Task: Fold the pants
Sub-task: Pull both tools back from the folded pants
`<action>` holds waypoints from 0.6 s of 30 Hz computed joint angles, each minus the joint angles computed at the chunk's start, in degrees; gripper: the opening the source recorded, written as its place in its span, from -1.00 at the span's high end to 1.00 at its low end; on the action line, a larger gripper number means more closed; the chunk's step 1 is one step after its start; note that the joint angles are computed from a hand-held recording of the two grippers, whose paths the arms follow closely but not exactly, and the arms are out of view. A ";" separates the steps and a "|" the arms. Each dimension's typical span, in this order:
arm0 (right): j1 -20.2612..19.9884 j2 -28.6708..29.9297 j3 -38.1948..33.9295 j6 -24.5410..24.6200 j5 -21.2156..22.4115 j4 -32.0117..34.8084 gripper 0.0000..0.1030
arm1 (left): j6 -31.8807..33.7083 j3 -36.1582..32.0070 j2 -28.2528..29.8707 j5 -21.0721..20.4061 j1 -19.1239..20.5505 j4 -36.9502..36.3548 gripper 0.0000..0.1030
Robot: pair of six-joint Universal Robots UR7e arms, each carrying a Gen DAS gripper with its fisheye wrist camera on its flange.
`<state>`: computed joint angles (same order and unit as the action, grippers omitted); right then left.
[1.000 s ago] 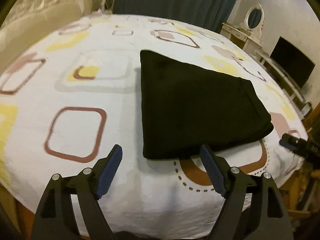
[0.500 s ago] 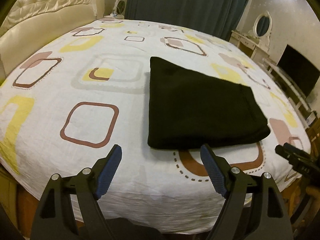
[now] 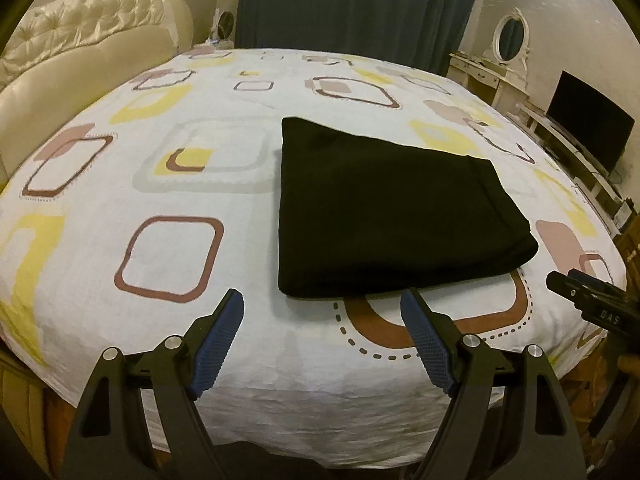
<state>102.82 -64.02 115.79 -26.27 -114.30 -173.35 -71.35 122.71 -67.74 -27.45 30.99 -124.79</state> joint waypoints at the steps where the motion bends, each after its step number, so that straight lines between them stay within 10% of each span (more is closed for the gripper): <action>1: 0.00 0.02 -0.03 0.09 -0.03 0.11 -0.68 | 0.13 -0.05 0.09 0.22 -0.06 0.13 -0.55; 18: -0.39 0.14 -0.34 0.04 -0.24 -0.25 -0.68 | 0.01 -0.15 0.56 -0.35 0.42 -1.09 -0.55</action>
